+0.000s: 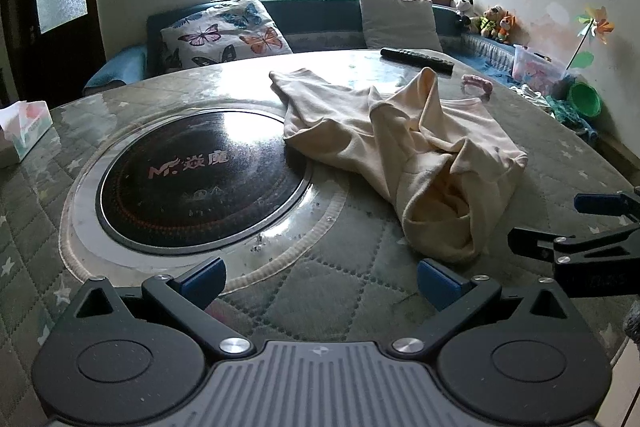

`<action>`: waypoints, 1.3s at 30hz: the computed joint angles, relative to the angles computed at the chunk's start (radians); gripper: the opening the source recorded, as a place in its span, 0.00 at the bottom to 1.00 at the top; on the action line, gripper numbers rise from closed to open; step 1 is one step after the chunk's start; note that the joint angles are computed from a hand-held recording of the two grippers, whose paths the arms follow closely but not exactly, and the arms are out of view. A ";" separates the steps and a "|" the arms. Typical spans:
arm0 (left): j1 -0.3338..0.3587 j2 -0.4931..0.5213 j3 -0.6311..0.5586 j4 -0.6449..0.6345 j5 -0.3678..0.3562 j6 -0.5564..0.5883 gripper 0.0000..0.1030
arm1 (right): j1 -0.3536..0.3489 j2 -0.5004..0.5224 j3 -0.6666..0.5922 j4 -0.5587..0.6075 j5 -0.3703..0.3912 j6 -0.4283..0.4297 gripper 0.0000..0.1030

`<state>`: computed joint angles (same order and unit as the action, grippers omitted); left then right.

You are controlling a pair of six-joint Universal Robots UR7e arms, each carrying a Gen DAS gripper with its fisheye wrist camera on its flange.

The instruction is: Fold clothes

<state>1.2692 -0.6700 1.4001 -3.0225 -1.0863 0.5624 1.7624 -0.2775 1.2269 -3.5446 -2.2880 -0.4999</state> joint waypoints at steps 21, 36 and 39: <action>-0.001 0.086 -0.181 0.077 0.011 0.035 0.99 | -0.016 -0.022 -0.081 0.108 0.083 -0.042 1.00; -0.016 0.329 -0.673 0.328 -0.081 0.086 0.81 | -0.056 0.074 -0.438 0.372 0.174 -0.081 0.82; -0.017 0.426 -0.854 0.445 -0.080 0.090 0.76 | -0.071 0.131 -0.592 0.502 0.197 -0.066 0.72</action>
